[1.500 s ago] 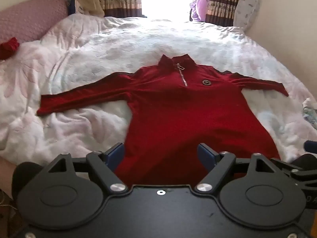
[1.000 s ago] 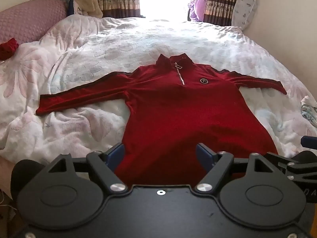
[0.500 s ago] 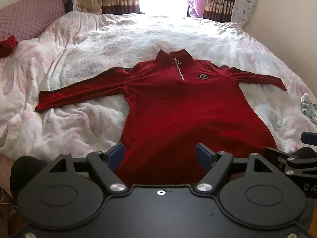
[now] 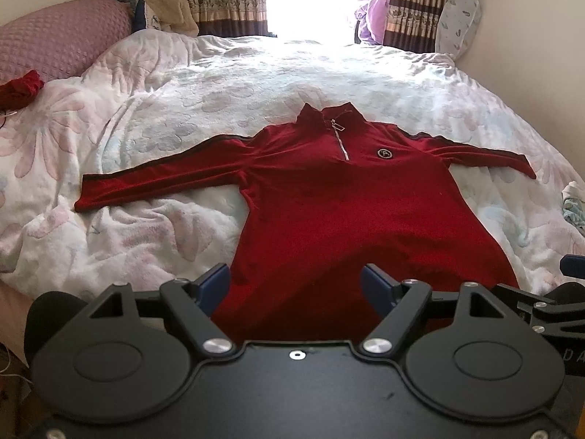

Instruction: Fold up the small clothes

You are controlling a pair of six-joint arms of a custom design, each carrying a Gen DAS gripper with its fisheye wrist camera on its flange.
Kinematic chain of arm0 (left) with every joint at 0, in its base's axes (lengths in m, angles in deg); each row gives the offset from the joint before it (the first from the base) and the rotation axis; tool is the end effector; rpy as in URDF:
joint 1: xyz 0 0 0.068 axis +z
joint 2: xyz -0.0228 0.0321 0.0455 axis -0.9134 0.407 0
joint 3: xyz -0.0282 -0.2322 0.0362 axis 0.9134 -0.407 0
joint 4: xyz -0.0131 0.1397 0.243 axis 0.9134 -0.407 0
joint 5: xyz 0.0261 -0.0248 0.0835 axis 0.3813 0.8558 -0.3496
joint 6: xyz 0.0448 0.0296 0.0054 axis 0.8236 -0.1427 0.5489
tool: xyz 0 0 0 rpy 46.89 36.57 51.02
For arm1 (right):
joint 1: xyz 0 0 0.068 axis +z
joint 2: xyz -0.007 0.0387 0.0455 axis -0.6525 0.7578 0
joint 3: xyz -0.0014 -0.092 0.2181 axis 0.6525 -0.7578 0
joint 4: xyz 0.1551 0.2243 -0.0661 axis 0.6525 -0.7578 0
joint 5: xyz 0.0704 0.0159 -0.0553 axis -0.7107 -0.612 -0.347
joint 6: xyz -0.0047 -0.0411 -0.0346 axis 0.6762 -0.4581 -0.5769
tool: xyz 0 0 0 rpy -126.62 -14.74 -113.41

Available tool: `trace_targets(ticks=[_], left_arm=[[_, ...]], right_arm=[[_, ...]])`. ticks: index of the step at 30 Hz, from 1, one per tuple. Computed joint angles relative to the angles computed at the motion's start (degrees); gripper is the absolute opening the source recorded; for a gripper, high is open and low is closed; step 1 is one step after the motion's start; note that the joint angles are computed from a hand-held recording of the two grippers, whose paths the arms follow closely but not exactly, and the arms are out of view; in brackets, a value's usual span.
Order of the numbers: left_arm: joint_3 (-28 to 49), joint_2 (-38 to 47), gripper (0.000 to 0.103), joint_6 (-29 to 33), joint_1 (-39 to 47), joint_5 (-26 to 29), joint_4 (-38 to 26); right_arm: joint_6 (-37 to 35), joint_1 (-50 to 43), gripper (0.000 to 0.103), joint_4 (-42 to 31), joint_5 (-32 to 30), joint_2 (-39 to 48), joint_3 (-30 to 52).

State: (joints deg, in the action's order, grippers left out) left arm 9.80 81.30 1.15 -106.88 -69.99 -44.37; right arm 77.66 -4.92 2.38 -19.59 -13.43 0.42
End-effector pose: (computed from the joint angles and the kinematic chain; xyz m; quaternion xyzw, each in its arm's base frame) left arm 0.2830 -0.2322 0.2227 0.1196 0.9130 -0.0749 0.3827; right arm 0.2090 0.1272 0.2269 0.0761 0.9128 -0.0441 0.3988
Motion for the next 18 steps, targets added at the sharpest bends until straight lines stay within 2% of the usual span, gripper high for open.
trace_targets(ticks=[18], left_arm=[[-0.73,-0.44,0.079,0.65,-0.05,0.05,0.97]], right_arm=[[-0.35,0.19,0.103,-0.14,-0.15,0.59,0.37]])
